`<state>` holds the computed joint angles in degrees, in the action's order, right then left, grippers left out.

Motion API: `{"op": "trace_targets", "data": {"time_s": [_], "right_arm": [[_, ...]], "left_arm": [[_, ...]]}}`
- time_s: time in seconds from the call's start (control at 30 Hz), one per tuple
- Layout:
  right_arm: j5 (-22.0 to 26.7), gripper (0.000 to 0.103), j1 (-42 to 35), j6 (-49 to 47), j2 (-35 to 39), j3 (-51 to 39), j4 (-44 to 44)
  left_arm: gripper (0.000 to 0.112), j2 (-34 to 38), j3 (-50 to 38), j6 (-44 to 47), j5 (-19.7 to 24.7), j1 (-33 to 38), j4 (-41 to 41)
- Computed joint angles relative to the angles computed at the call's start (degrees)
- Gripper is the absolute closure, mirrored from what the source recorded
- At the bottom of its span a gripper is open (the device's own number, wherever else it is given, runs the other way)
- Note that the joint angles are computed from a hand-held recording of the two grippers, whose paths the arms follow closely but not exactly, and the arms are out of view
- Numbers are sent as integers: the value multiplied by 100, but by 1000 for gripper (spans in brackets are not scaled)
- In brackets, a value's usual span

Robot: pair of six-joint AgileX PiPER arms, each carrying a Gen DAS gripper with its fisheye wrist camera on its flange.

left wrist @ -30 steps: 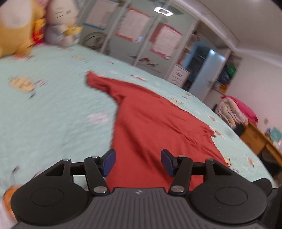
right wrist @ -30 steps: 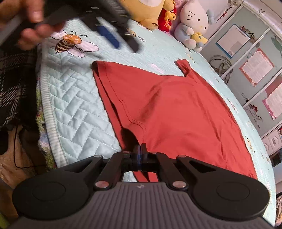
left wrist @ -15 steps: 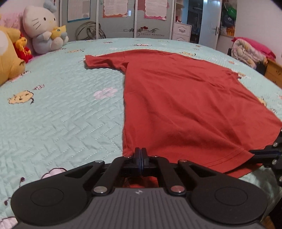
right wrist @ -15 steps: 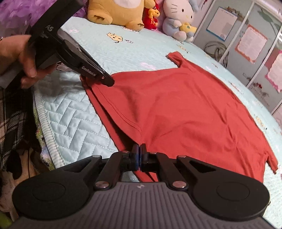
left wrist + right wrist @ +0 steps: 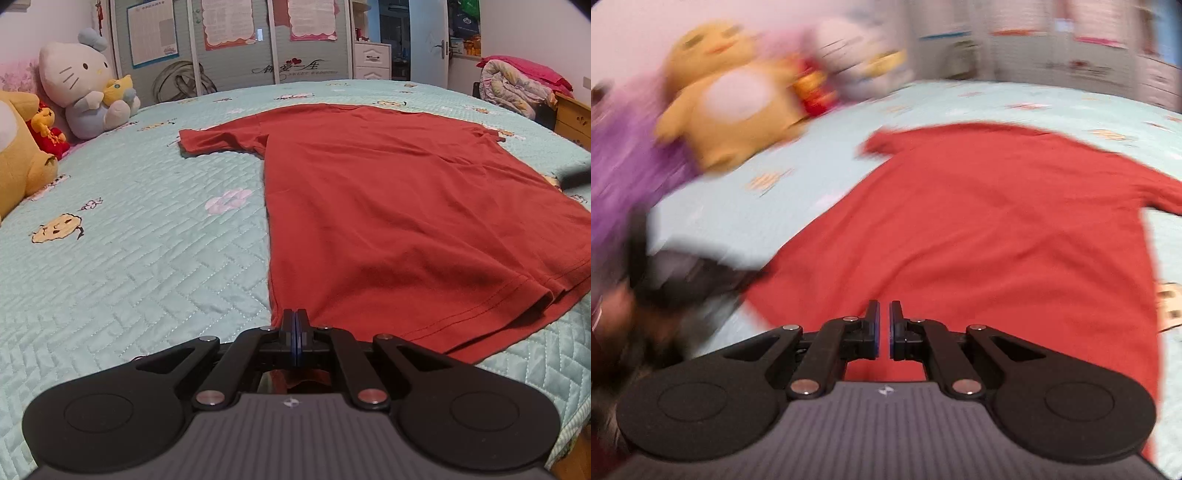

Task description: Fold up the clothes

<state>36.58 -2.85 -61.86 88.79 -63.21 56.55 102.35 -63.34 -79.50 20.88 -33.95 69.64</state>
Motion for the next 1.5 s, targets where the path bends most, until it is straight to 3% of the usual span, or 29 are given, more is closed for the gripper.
{"op": "trace_targets", "data": {"time_s": [0.1, 0.17, 0.27, 0.33, 0.37, 0.43, 0.5, 0.6, 0.67, 0.73, 0.93, 1.03, 1.1, 1.27, 1.5], "right_arm": [[-763, 96, 379, 1092, 517, -599, -764], [-957, 96, 601, 1834, 936, -981, -1305], [-948, 94, 769, 3387, 1407, -1342, -2883], [-1151, 96, 621, 4529, 1319, -988, -4025], [-1373, 103, 438, 5084, 1071, -597, -4510], [-1445, 103, -51, 5507, 622, -104, -5022], [-1346, 101, -629, 5015, 275, 171, -4618], [-840, 97, -1288, 3415, -153, 269, -2926], [-825, 82, -1458, 2270, -422, 593, -1999], [-765, 79, -1568, 1124, -718, 904, -1435], [-1527, 64, -1332, -2048, -1696, 1977, -1011], [-1412, 64, -1418, -2773, -1868, 2124, -861], [-1546, 64, -1453, -2868, -1997, 2256, -1016], [-1299, 64, -1821, -3423, -2229, 2453, -1217], [-1830, 64, -1710, -3606, -1995, 2618, -1072]], "left_arm": [[109, -30, -12, 249, -151, 88, -318], [109, -39, -17, 392, -220, 127, -456], [109, -41, 37, 311, -286, 140, -250], [108, -64, 60, 499, -415, 216, -387], [108, -75, 70, 610, -479, 255, -471], [108, -74, 69, 696, -493, 259, -467], [108, -66, 56, 737, -453, 232, -420], [108, -61, 6, 886, -355, 190, -566], [108, -40, -49, 845, -204, 115, -557], [108, -9, -79, 704, -29, 13, -396], [108, 105, -203, 490, 297, -140, -295], [108, 107, -257, 589, 247, -73, -569], [108, 118, -285, 629, 261, -71, -641], [108, 167, -358, 665, 390, -135, -672], [108, 193, -427, 785, 467, -155, -813]]}}
